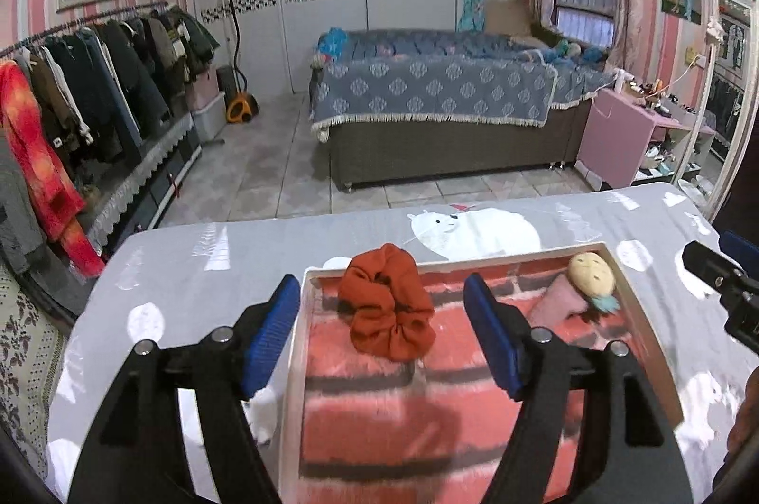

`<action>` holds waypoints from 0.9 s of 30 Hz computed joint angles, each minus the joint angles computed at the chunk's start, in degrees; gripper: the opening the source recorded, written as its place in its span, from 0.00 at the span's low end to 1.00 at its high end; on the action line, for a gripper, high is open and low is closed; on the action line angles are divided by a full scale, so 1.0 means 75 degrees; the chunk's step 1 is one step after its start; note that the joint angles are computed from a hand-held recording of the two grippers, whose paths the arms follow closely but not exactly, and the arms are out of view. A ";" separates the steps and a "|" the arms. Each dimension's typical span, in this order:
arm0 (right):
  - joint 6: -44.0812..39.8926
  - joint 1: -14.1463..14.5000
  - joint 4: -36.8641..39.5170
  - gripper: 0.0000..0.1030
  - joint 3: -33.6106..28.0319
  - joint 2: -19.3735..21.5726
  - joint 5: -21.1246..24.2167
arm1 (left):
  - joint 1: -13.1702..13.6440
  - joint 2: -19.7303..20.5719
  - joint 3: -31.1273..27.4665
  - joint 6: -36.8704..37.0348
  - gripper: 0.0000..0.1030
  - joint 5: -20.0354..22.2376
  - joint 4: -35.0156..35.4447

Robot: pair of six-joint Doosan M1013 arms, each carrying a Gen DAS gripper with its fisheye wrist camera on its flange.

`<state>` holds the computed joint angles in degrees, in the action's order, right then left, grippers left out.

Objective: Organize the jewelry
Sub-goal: 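Open both tools to drop the scrunchie and plush into the tray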

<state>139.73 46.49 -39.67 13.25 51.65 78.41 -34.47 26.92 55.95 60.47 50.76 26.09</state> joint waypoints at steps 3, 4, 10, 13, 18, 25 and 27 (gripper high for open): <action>0.0653 0.0153 -0.0313 0.80 0.1506 -0.0794 -0.0634 | -0.0178 -0.0429 0.0607 -0.0546 0.80 -0.0297 0.0598; 0.0966 0.0237 -0.0528 0.80 0.2092 -0.1105 -0.0813 | -0.0217 -0.0558 0.0788 -0.0670 0.81 -0.0408 0.0685; 0.2005 0.0633 -0.1266 0.81 0.3936 -0.2073 -0.1099 | -0.0508 -0.1264 0.1736 -0.1125 0.81 -0.0756 0.0926; 0.2403 0.0837 -0.1541 0.85 0.4605 -0.2428 -0.1082 | -0.0677 -0.1621 0.2198 -0.1418 0.91 -0.0947 0.1085; 0.3076 0.1138 -0.1855 0.89 0.5515 -0.2928 -0.1121 | -0.0968 -0.2087 0.2814 -0.1930 0.91 -0.1116 0.1621; 0.3595 0.1646 -0.2436 0.96 0.6151 -0.3262 -0.0800 | -0.1235 -0.2770 0.3656 -0.2888 0.93 -0.1242 0.2221; 0.3728 0.1760 -0.2518 0.96 0.6283 -0.3339 -0.0811 | -0.1263 -0.2911 0.3828 -0.3330 0.93 -0.1148 0.2488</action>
<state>167.69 59.69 -58.55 60.38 26.61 72.33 -43.94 5.09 84.66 35.49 42.15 44.75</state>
